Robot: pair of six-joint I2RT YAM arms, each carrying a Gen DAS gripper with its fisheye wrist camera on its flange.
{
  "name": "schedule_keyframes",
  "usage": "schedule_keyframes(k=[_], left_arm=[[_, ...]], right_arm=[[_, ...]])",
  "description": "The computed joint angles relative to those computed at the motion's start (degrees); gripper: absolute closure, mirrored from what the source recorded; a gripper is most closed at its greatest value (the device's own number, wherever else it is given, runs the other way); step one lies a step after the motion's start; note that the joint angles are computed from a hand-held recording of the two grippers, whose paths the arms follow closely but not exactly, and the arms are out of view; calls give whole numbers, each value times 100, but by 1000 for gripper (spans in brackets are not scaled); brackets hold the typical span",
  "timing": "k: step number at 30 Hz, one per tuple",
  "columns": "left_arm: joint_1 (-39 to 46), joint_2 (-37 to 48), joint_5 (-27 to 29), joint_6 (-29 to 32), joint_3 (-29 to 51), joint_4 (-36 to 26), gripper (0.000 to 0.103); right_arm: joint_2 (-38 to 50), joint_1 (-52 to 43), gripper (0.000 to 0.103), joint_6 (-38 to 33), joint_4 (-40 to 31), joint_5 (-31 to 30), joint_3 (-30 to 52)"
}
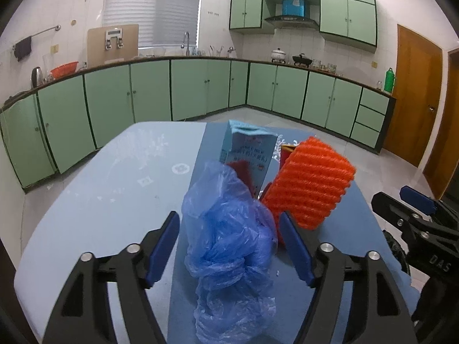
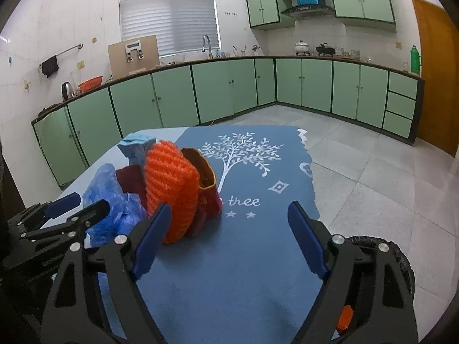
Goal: Collect trash
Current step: 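Move both grippers back to the remaining trash on the table, then grasp the blue plastic bag with the left gripper while the right gripper grasps the second orange foam net, then lift and carry the blue bag and foam net over the bin with both grippers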
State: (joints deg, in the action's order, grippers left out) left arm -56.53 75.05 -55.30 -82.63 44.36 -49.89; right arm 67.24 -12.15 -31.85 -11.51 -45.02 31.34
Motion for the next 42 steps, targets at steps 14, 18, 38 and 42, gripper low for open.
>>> schedule_keyframes(k=[14, 18, 38, 42], left_arm=[[542, -526, 586, 798, -789, 1184, 87], [354, -593, 436, 465, -739, 859, 94], [-162, -1273, -502, -677, -378, -1104, 95], [-220, -1244, -503, -770, -400, -1121, 95]], right_arm=[[188, 316, 28, -7, 116, 214, -19], [174, 537, 30, 78, 105, 264, -14], [87, 1785, 66, 693, 325, 852, 3], [10, 1760, 77, 514, 115, 703, 48]])
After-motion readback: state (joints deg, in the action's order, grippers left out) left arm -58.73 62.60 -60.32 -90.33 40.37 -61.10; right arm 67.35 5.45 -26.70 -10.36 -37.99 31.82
